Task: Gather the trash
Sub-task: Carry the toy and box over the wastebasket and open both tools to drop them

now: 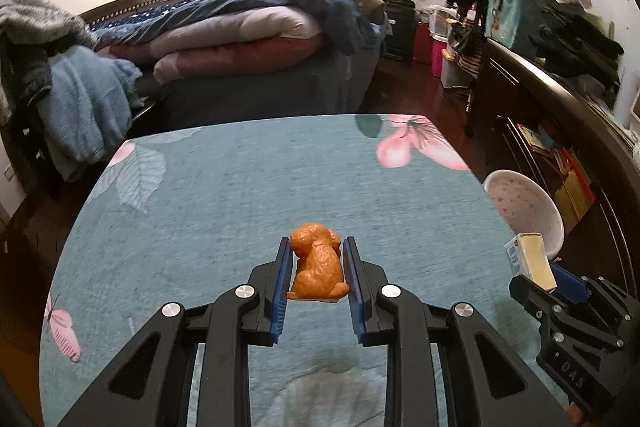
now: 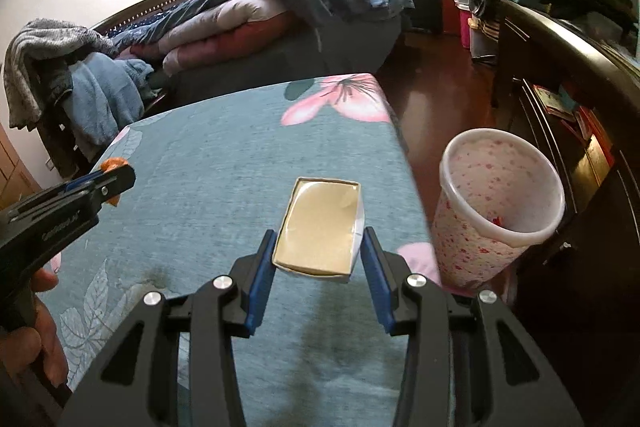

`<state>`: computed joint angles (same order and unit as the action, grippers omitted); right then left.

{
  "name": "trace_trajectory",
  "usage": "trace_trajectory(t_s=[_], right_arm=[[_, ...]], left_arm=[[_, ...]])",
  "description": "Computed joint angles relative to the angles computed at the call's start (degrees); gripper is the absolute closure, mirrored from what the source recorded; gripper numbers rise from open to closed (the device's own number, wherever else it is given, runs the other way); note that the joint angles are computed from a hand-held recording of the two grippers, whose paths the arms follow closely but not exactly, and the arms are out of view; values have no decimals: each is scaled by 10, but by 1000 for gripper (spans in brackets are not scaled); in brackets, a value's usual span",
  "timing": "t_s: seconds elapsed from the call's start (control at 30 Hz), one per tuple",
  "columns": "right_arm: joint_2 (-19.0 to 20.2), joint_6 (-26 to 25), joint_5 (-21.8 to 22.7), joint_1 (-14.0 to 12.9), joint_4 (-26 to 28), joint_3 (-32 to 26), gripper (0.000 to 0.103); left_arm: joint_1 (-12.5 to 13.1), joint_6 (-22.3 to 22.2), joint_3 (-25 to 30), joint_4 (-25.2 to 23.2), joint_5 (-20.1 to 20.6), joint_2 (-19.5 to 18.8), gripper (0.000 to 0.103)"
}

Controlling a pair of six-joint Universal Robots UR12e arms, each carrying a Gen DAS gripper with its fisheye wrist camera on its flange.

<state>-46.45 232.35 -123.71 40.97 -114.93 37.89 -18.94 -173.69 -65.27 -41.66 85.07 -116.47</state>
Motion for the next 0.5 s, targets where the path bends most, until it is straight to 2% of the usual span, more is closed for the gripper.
trace_trajectory(t_s=[0.3, 0.5], right_arm=[[-52, 24, -22, -4, -50, 95, 60], [-91, 62, -50, -10, -61, 160, 60]], left_arm=[[-28, 24, 26, 4, 6, -16, 77], [-50, 47, 59, -8, -13, -37, 77]])
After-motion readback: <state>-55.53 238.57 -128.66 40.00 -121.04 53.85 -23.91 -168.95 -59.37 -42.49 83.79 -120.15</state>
